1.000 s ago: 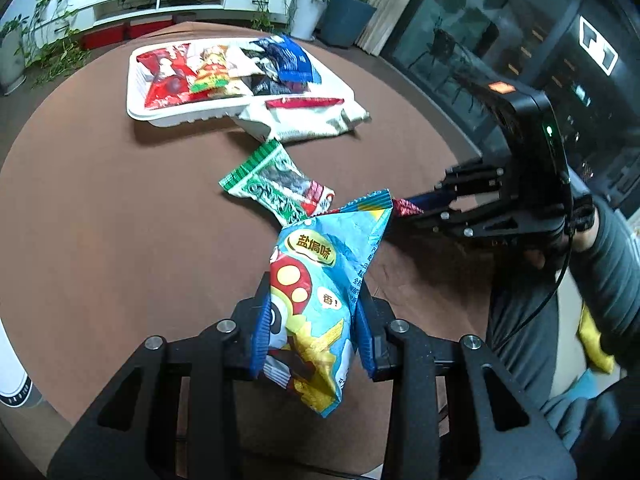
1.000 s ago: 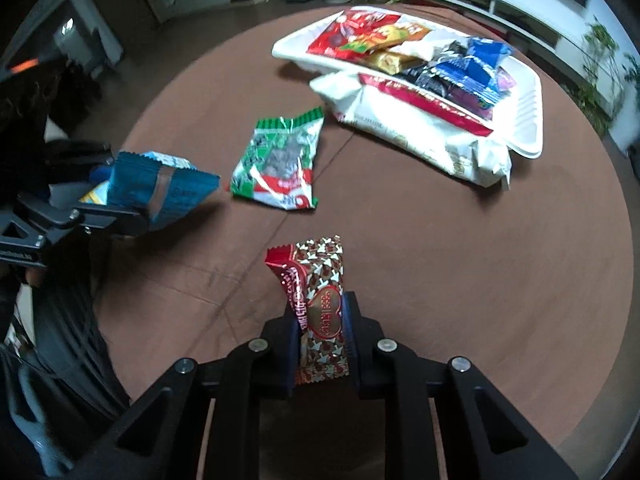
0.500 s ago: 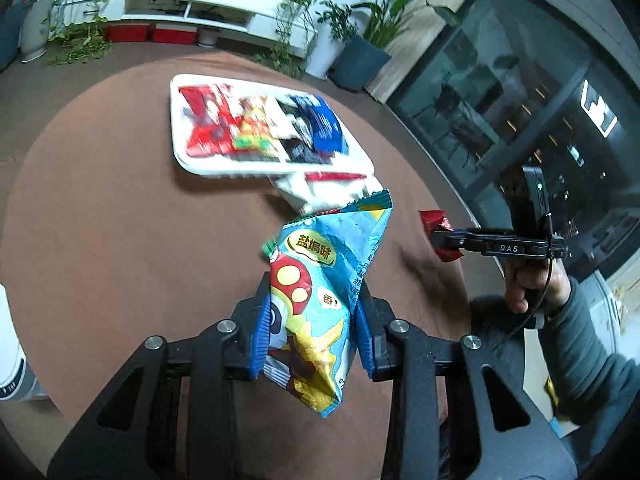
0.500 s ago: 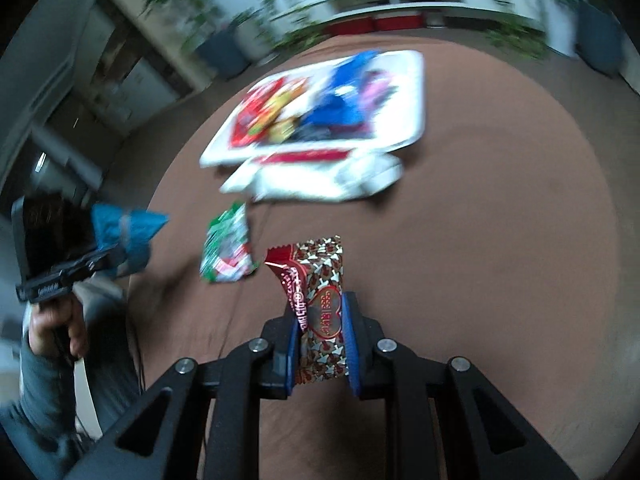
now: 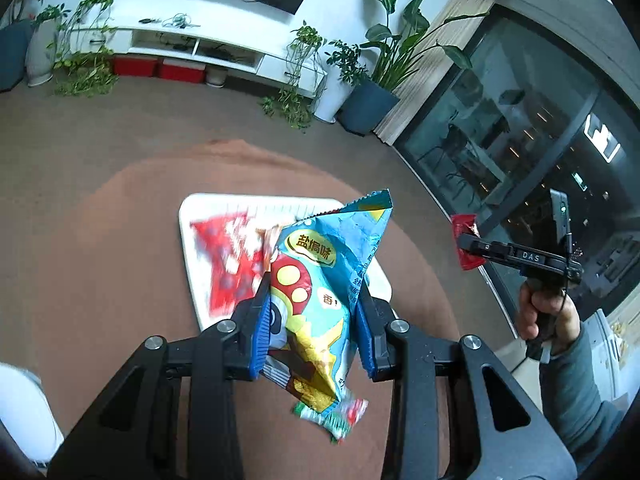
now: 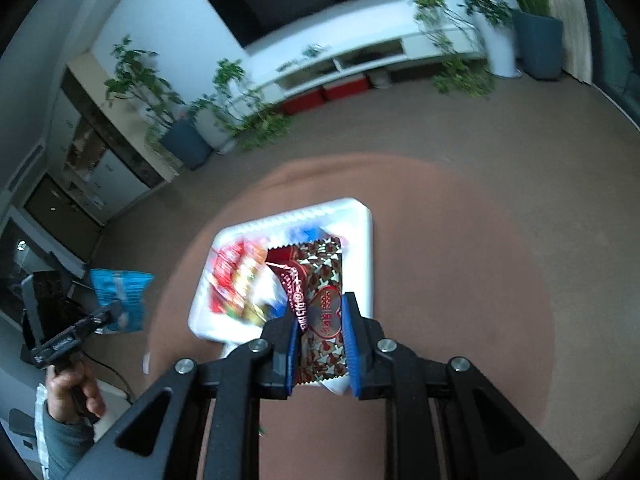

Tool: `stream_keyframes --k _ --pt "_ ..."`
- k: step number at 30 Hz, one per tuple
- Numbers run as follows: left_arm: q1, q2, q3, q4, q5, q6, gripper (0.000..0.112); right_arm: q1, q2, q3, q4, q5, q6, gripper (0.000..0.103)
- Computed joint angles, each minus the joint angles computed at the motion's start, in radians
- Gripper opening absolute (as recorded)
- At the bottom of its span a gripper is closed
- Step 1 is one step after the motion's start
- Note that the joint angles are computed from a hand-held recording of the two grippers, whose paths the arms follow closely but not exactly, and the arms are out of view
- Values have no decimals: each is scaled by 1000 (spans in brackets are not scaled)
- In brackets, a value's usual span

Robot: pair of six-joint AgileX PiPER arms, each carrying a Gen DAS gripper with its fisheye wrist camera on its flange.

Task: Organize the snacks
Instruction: 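Carry the chip bag and chocolate wafer into the white tray with both tools, then open both tools to release the snacks in the tray and withdraw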

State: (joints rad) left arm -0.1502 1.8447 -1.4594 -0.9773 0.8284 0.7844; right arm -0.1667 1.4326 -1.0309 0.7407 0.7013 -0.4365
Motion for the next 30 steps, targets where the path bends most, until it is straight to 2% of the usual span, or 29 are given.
stream_keyframes --k 7,12,18,23,29,30 --pt "-73 167 -286 151 40 -192 33 150 221 -202 59 -34 59 21" --pt "-96 289 -393 184 29 -266 33 238 360 -306 -25 -58 164 21" --pt "-125 411 -484 237 11 -340 33 288 510 -432 -154 -43 302 21" --pt "-142 479 -544 274 5 -387 33 294 570 -455 -212 -53 358 21" --pt "-167 498 -549 293 -13 -413 36 299 612 -483 -262 -43 391 22" --pt "-176 523 -593 314 -6 -440 37 299 620 -489 -265 -36 391 22"
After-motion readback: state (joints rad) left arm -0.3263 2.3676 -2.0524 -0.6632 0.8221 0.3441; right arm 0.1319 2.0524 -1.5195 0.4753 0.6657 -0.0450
